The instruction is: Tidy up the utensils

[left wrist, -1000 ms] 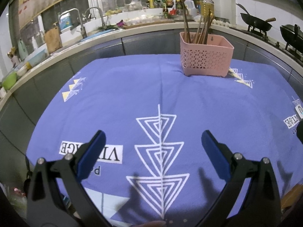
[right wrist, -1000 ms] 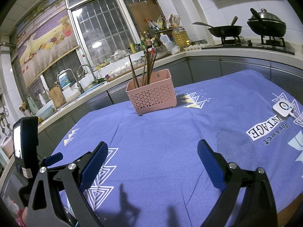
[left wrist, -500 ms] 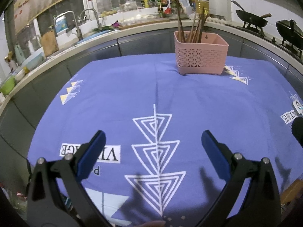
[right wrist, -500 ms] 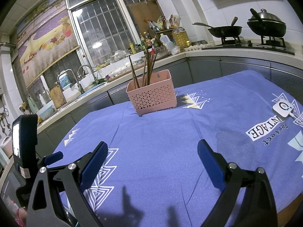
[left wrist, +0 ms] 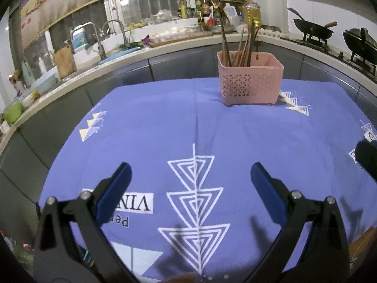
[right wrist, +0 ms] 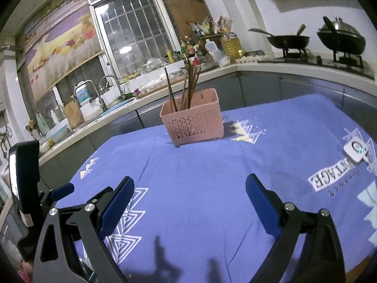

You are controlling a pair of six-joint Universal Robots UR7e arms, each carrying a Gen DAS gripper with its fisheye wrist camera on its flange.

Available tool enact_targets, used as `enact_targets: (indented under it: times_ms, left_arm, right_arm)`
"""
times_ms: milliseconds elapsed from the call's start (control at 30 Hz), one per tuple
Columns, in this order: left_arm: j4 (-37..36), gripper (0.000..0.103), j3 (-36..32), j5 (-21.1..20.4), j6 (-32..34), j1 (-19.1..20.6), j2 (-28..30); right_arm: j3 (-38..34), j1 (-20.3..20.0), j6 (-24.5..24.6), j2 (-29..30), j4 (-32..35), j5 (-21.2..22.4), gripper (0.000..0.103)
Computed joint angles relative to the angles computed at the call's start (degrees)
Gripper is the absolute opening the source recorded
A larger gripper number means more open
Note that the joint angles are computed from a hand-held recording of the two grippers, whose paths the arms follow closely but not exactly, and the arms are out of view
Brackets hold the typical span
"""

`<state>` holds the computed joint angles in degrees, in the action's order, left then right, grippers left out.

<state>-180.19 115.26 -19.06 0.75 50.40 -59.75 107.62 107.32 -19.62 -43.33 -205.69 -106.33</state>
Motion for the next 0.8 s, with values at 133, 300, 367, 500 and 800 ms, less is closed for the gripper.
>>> enact_targets:
  times_ms: [133, 300, 367, 500, 800]
  left_arm:
    - [-2.0, 0.097, -1.1, 0.5, 2.3, -0.4, 0.9]
    - [-4.5, 0.097, -2.1, 0.9, 4.8, -1.0, 1.7]
    - [-5.2, 0.097, -2.6, 0.8, 6.0, -1.1, 2.0]
    - [-5.7, 0.097, -3.2, 0.4, 6.7, -1.3, 2.3]
    - [-4.6, 0.097, -3.6, -0.4, 6.2, -1.5, 2.5]
  right_arm:
    - [-1.1, 0.4, -1.2, 0.1, -0.1, 0.3, 0.094]
    - [-2.5, 0.6, -1.8, 0.2, -0.4, 0.8, 0.094]
    - [-2.8, 0.7, -1.9, 0.1, -0.3, 0.9, 0.094]
    - [-3.1, 0.8, -1.9, 0.2, -0.9, 0.9, 0.094]
    - [-3.4, 0.7, -2.1, 0.0, -0.6, 0.9, 0.094]
